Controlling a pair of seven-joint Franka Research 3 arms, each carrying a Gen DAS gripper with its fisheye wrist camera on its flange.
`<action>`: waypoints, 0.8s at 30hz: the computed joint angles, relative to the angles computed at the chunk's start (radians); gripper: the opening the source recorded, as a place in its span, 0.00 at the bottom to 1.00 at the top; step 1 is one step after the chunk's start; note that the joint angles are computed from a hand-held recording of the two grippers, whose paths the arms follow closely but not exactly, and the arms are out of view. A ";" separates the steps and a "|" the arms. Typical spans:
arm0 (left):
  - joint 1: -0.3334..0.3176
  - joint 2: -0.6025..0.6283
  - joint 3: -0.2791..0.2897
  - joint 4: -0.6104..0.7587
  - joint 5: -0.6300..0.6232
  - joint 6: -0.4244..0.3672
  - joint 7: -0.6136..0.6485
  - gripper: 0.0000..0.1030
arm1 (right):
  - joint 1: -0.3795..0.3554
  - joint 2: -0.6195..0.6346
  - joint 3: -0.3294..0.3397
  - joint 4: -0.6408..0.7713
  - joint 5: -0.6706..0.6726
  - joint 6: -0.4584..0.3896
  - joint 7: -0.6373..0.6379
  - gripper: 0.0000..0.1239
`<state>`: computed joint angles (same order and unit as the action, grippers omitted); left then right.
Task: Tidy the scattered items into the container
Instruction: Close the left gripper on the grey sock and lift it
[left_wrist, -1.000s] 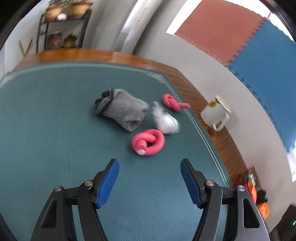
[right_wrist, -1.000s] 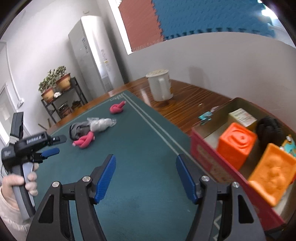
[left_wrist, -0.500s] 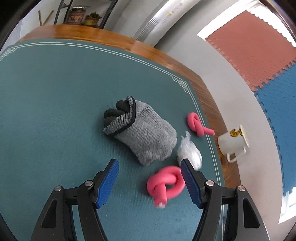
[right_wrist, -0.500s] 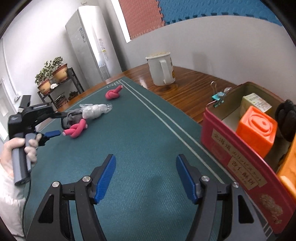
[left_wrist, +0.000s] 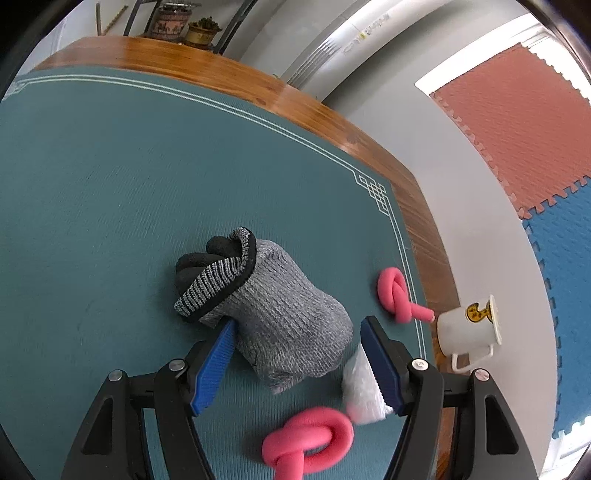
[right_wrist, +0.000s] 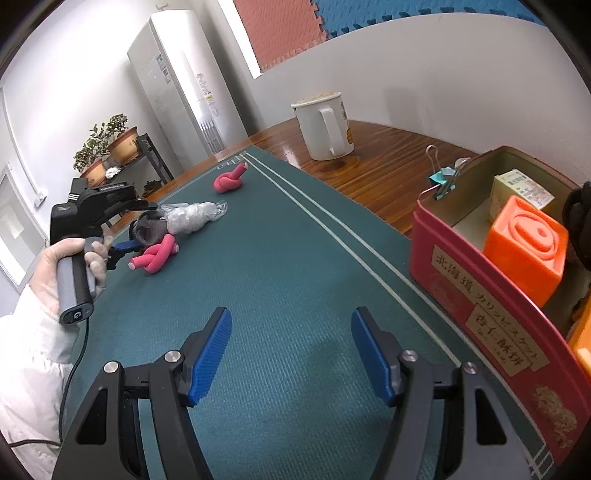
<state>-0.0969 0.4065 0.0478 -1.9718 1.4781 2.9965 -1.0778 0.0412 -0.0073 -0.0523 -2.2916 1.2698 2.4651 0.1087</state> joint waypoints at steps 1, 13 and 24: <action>0.001 0.004 -0.002 0.005 -0.011 -0.006 0.014 0.69 | -0.001 0.001 0.000 0.001 0.000 -0.003 0.000 0.57; -0.016 -0.033 0.014 -0.040 0.040 -0.021 0.053 0.34 | -0.004 0.004 0.000 0.004 0.002 -0.015 0.004 0.57; -0.023 -0.231 -0.118 -0.212 0.107 -0.239 0.082 0.33 | -0.006 0.007 0.001 0.007 0.010 -0.008 0.011 0.57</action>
<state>-0.1194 0.1760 -0.0706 -2.1838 1.5849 2.7570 -0.9954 0.0349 -0.0004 -0.0515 -2.2845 1.2799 2.4568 0.1195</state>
